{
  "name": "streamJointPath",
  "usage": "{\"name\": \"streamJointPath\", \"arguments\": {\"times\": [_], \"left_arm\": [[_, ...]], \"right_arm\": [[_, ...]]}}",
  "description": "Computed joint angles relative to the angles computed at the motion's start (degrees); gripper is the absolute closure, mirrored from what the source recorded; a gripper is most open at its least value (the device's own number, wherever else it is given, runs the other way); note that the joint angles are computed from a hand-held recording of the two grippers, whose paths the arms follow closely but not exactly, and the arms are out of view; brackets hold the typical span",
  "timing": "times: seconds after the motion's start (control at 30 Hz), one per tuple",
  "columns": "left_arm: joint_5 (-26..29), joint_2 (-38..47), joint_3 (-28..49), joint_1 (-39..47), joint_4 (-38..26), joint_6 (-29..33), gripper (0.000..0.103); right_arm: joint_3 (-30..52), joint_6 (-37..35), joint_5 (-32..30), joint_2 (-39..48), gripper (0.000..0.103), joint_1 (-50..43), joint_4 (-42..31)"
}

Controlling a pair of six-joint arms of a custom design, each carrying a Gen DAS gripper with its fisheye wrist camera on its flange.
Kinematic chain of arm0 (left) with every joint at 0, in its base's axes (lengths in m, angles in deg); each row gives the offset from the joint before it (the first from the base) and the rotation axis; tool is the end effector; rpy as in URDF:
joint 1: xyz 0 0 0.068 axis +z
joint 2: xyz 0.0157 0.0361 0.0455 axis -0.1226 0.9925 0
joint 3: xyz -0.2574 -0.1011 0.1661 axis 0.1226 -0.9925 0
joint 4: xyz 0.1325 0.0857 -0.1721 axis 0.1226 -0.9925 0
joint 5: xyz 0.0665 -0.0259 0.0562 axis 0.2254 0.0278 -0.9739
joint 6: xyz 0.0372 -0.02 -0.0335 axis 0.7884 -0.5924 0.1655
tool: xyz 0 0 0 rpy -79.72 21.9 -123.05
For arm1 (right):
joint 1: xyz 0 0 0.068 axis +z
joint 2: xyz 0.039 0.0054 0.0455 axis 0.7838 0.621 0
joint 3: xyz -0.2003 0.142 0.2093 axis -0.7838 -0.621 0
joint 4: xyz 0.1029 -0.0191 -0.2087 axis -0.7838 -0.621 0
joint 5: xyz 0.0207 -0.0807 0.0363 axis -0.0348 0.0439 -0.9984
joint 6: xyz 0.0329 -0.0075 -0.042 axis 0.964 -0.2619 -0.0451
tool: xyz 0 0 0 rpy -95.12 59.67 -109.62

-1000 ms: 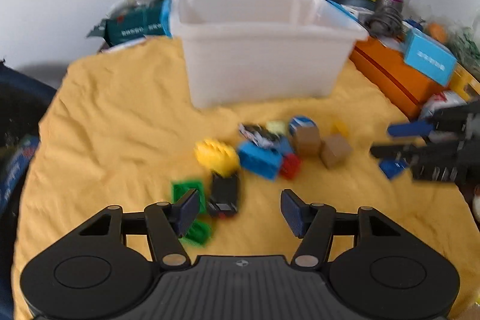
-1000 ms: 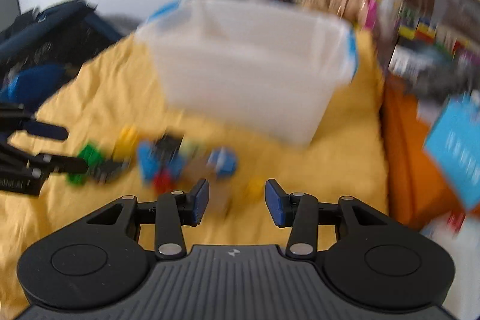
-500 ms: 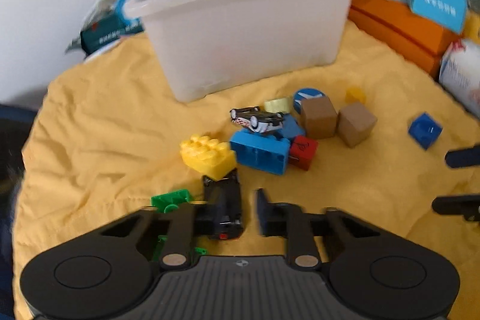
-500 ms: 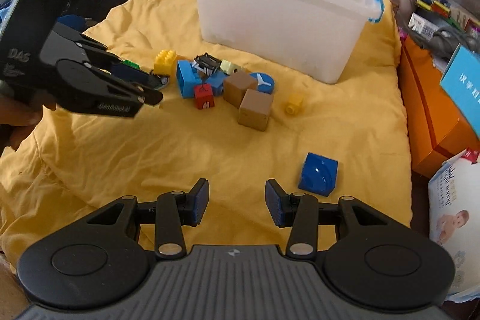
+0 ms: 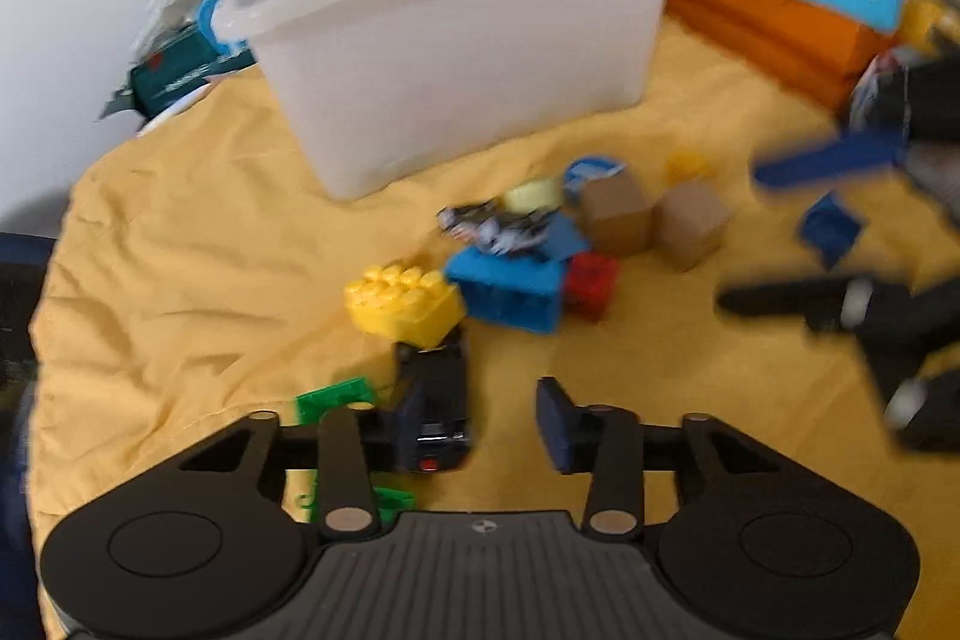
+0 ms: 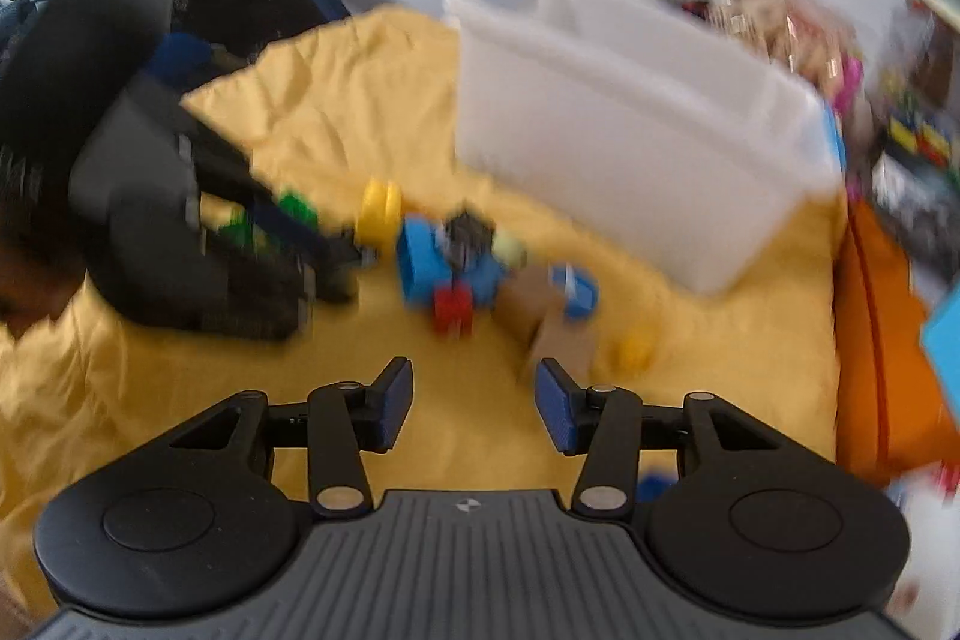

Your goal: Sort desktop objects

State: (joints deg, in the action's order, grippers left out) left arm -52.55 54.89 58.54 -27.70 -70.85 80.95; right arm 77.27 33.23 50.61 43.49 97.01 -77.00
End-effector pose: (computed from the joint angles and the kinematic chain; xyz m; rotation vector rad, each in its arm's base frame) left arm 0.2065 -0.0716 0.1771 0.4709 2.4538 0.0853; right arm 0.1813 0.1715 0.2194 -0.7770 2.2195 0.1009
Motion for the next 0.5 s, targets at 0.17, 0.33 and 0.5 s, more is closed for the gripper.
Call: {"name": "streamJointPath", "arguments": {"times": [0.17, 0.33, 0.5], "left_arm": [[9.69, -0.65, -1.37, 7.34, 0.06, -1.70, 0.084], [18.66, -9.84, -4.59, 9.25, -8.75, -7.76, 0.084], [27.99, -14.08, -8.34, 5.43, -9.89, -15.54, 0.084]], "right_arm": [[4.45, -8.57, -3.11, 7.69, 0.056, -1.96, 6.76], [10.19, -10.37, -3.42, 16.19, 0.063, -2.82, 8.07], [13.04, -12.62, -3.14, 20.78, 0.082, -3.21, 7.80]]}}
